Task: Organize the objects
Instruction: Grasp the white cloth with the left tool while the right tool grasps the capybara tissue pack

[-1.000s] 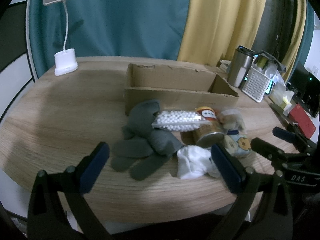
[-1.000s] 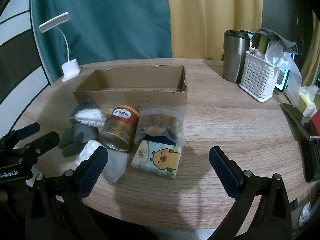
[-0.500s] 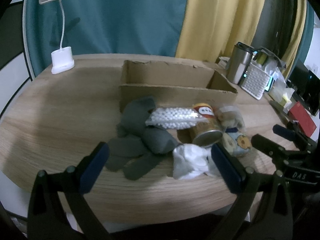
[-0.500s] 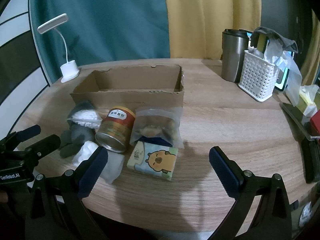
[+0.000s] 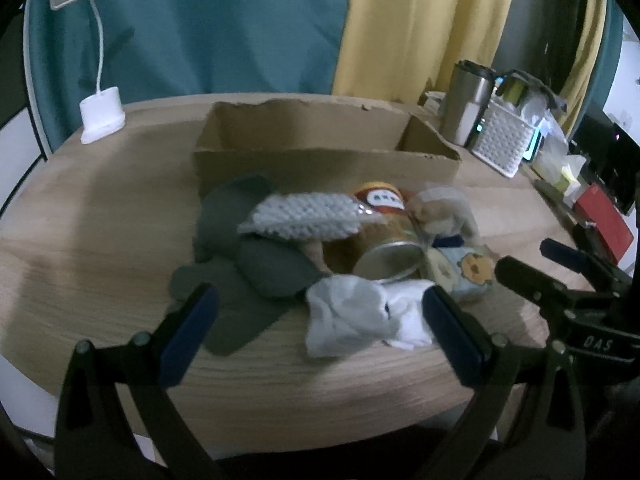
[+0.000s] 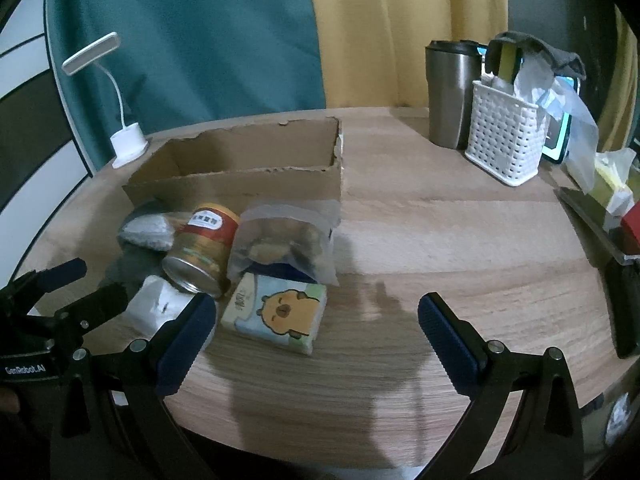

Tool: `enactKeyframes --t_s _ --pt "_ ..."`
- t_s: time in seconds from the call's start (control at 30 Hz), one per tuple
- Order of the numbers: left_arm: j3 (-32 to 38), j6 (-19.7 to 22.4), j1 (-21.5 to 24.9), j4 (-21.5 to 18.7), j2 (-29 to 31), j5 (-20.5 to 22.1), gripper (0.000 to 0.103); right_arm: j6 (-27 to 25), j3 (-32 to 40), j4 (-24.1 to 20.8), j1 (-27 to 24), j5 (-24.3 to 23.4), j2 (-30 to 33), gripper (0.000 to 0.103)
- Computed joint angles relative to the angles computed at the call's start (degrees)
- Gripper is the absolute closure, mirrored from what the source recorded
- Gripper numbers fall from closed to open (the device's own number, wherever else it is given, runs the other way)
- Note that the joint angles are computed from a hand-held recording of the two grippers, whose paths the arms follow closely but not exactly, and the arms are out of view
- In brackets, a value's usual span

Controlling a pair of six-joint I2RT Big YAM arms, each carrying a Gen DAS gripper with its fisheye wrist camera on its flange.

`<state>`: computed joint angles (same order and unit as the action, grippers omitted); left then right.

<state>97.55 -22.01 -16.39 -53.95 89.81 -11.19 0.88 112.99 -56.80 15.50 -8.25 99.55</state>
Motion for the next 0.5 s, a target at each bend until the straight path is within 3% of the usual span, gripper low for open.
enactKeyframes --t_s 0.5 --pt "4.19 -1.8 -2.0 -2.69 5.17 0.22 0.001 -1.77 -0.17 0.03 -1.91 -2.85 1.5 0.0"
